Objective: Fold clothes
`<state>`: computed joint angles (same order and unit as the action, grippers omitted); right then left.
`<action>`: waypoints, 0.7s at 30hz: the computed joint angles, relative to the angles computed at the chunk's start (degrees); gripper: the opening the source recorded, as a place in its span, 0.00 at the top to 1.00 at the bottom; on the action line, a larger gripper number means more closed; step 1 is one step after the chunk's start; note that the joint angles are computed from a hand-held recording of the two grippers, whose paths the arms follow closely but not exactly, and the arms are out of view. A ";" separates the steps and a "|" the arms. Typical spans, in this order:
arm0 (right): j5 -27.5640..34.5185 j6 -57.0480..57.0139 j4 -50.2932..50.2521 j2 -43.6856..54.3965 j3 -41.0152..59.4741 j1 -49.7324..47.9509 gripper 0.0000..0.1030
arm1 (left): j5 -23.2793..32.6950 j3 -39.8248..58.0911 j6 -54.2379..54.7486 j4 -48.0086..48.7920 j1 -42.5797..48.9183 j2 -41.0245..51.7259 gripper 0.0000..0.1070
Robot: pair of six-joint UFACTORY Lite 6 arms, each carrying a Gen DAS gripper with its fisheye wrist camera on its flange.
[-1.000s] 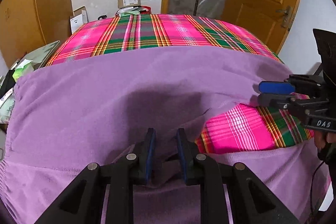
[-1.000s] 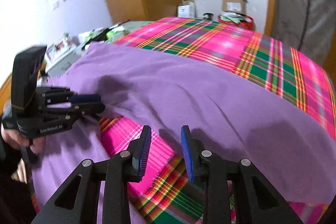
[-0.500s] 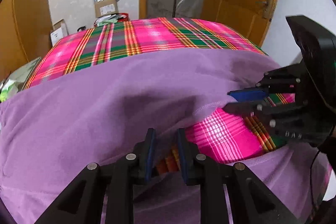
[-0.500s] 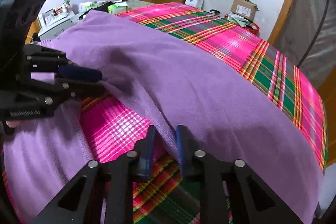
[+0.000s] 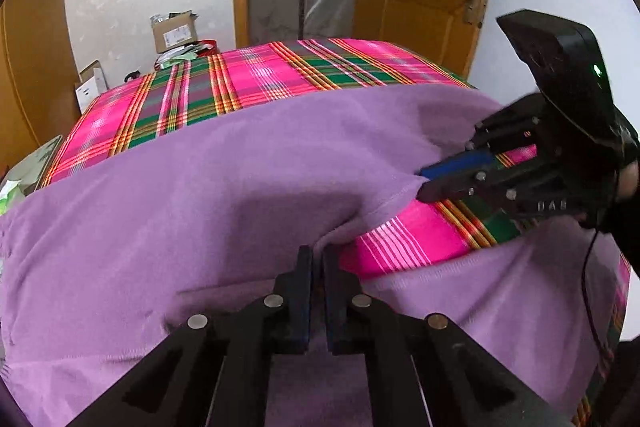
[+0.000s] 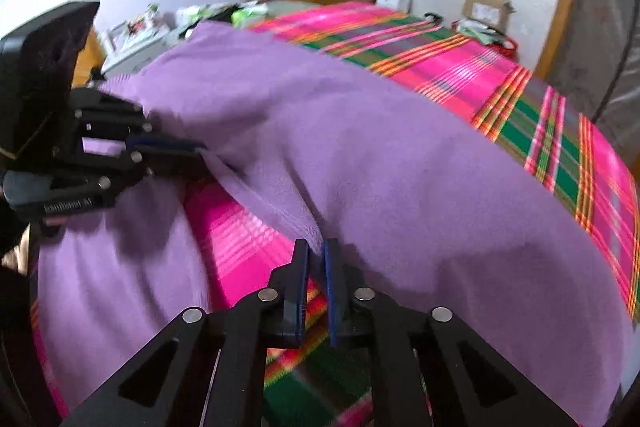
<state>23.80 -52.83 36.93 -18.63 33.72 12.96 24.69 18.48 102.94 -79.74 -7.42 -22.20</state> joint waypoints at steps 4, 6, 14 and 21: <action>4.09 -7.38 6.86 -2.61 0.01 -4.99 0.82 | 3.68 0.55 -4.29 4.23 3.16 -0.15 0.95; 3.79 -9.56 9.57 -3.51 0.52 -8.44 0.74 | 7.17 0.45 -7.07 6.95 5.73 -2.41 0.95; 0.39 -15.88 15.32 14.20 13.78 -28.04 0.72 | 14.14 1.65 -11.47 9.13 12.88 -6.62 0.95; 3.34 -19.99 13.74 29.50 28.55 -35.05 0.70 | 12.51 1.77 -12.78 9.81 11.44 -5.11 0.95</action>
<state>27.14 -72.82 50.67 10.86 62.27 -22.09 37.20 20.24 90.16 -69.92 4.02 -27.31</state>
